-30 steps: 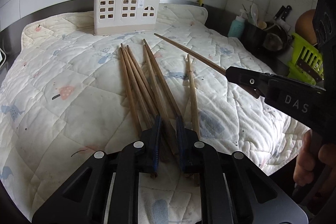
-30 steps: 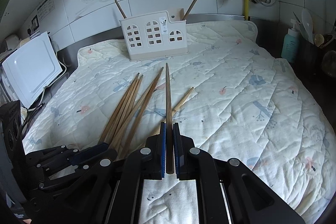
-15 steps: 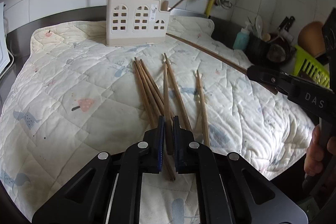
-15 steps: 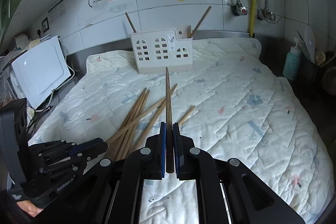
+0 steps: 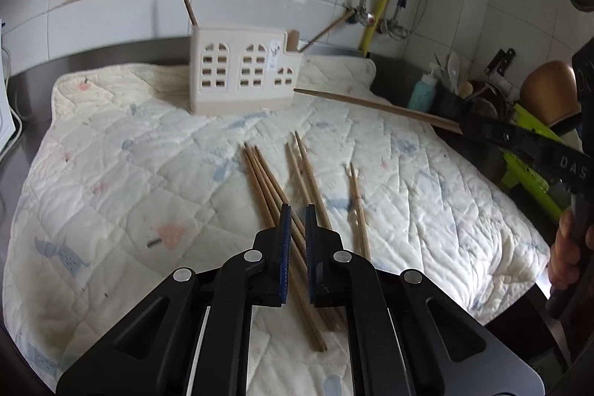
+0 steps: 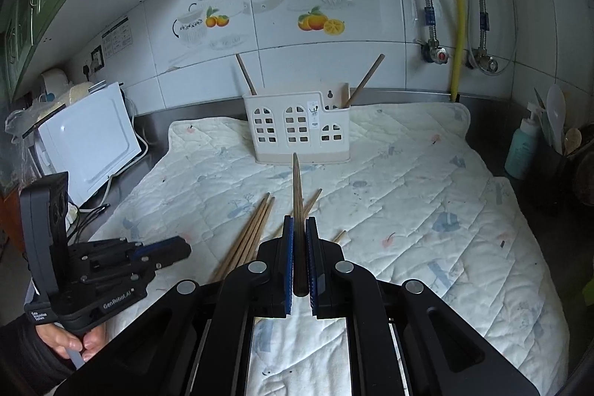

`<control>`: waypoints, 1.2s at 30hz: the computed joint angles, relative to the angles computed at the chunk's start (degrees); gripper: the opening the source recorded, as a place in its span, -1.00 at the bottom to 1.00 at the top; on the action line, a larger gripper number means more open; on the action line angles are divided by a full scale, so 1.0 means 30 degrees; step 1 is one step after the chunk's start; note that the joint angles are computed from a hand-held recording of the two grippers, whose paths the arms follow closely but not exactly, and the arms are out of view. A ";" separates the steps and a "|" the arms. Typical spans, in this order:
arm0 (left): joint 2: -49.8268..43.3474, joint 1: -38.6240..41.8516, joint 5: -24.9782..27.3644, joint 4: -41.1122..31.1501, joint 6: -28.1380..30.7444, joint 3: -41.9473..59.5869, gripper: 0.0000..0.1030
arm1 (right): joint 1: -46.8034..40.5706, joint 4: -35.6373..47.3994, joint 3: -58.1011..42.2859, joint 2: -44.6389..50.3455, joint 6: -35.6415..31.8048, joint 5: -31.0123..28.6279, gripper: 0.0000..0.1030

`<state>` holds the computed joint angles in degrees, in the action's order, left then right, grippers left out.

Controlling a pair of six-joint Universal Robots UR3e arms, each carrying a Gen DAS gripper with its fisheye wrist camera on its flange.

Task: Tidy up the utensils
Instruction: 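Close the left gripper on a chopstick while the right gripper holds its chopstick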

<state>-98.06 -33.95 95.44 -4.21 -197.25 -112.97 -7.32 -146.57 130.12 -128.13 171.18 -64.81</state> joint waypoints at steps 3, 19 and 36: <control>-0.0174 -0.0125 -0.0566 0.0121 -0.0375 -0.0723 -0.65 | -0.0206 0.0105 0.0506 -0.0189 0.0067 0.0252 -0.88; -0.2845 -0.2416 0.0741 0.0620 -0.0227 0.0513 -0.57 | -0.0178 -0.0648 0.1441 -0.0063 0.0468 0.0399 -0.88; -0.2332 -0.1437 0.1607 0.0318 -0.0006 0.0024 -0.89 | -0.0204 -0.0789 0.1158 -0.0098 0.0650 0.0440 -0.88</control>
